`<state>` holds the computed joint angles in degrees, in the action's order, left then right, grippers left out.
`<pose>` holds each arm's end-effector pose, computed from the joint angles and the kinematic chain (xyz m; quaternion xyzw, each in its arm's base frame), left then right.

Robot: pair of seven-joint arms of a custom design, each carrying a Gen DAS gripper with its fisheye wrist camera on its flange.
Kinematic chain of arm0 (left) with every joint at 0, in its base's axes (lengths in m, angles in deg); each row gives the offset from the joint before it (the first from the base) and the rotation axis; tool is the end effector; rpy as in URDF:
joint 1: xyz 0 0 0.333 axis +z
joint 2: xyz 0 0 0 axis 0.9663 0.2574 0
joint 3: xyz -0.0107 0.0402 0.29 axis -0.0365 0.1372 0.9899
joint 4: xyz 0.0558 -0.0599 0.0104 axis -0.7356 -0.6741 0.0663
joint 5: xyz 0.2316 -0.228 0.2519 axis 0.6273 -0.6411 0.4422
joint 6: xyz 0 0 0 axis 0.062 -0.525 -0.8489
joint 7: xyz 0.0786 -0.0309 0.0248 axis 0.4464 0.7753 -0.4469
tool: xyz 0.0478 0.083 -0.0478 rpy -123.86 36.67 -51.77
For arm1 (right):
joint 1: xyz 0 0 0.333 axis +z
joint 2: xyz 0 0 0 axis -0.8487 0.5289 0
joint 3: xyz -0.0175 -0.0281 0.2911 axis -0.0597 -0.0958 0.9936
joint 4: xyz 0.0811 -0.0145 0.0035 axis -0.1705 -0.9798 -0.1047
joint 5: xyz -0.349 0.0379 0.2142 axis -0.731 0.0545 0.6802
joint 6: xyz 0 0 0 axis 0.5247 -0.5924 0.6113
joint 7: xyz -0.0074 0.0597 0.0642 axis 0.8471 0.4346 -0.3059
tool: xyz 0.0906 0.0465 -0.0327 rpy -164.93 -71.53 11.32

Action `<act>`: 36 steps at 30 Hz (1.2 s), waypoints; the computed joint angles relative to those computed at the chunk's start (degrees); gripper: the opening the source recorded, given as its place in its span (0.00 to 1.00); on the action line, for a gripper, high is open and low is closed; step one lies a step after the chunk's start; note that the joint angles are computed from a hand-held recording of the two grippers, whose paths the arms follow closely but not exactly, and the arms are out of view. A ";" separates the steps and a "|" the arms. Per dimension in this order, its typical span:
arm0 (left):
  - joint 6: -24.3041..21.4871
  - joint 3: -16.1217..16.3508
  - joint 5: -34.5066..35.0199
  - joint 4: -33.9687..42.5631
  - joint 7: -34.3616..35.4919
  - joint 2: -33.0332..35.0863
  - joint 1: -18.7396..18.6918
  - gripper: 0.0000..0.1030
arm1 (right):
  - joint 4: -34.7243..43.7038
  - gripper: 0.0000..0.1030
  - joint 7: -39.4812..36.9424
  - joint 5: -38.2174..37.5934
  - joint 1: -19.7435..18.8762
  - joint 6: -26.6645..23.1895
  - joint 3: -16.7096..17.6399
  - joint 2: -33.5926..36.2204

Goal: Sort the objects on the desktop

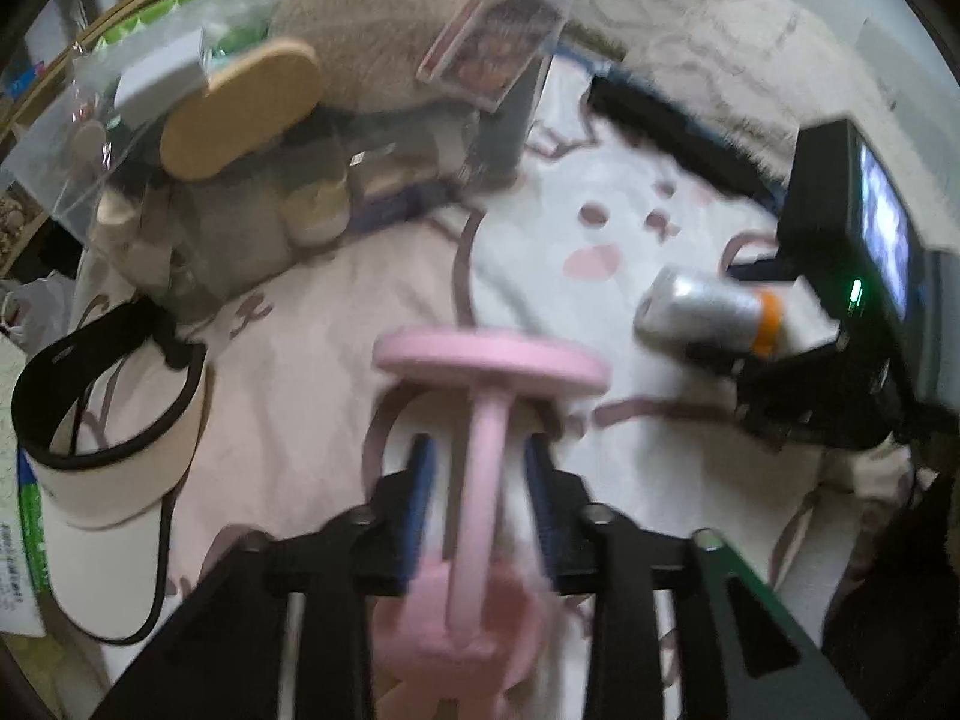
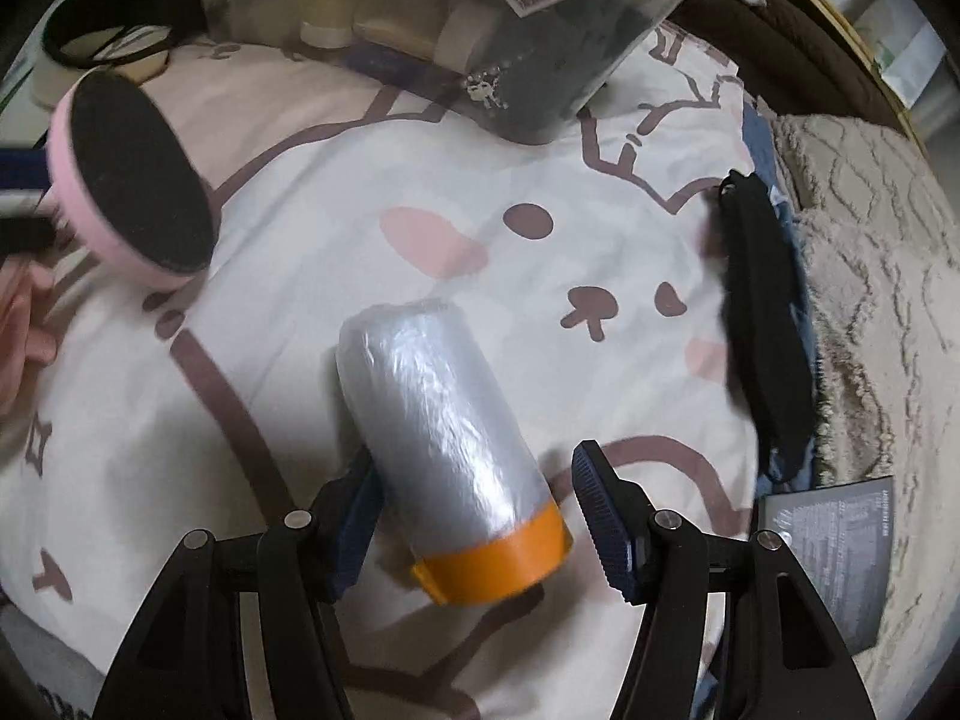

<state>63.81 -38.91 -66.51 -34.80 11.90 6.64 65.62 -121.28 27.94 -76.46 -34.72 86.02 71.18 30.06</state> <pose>0.5730 -0.2115 0.5497 -0.6458 0.7287 -0.1636 0.1588 0.6567 0.3092 0.5117 -0.9114 0.3545 -0.1885 0.0907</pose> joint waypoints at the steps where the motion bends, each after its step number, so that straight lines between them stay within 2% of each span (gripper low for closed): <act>1: -0.18 0.01 -0.14 -0.07 0.27 0.05 -0.01 0.40 | 0.46 0.47 -0.01 1.03 -0.30 0.13 0.25 0.29; 2: -0.25 0.03 -0.36 -0.02 0.67 0.24 -0.02 0.40 | 0.81 0.42 0.70 1.36 -0.25 0.33 0.23 0.46; 6: 0.65 0.14 -1.37 1.19 1.58 1.68 -0.01 0.40 | 1.75 0.42 4.41 5.21 -1.23 3.14 0.66 0.25; 9: 0.38 0.12 -0.44 2.60 1.28 3.22 -0.17 0.40 | 4.31 0.42 5.98 10.63 -2.76 2.73 1.54 1.18; 12: 0.31 0.19 0.06 3.15 1.06 4.01 -0.34 0.40 | 5.31 0.42 7.50 12.87 -3.21 2.67 1.60 1.50; 14: 0.29 0.28 0.14 3.59 1.25 4.45 -0.35 0.32 | 6.22 0.42 8.19 13.28 -3.15 2.24 1.52 2.11; 16: 0.52 0.41 -0.04 3.81 1.17 4.60 -0.27 0.13 | 6.92 0.42 8.64 13.41 -3.03 1.81 1.45 2.64; 22: 3.31 0.72 -2.57 1.93 0.34 3.16 0.27 0.13 | 6.73 0.42 8.74 14.47 -3.42 2.41 1.62 2.70; 29: 9.96 0.88 -4.25 -2.88 -3.60 -2.82 1.15 0.13 | 4.55 0.42 8.14 19.48 -5.28 5.30 2.62 0.80; 33: 12.86 0.44 -3.13 -5.26 -5.91 -6.43 1.51 0.13 | 1.91 0.42 7.39 21.27 -5.66 8.65 3.00 -1.26; 36: 14.72 -0.15 -0.43 -6.57 -7.81 -8.85 2.00 0.12 | 0.91 0.42 6.81 22.29 -5.85 9.22 3.20 -2.13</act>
<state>78.52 -39.06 -66.94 -41.37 4.09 -2.21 67.63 -120.37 34.75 -54.17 -40.56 95.24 74.38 27.93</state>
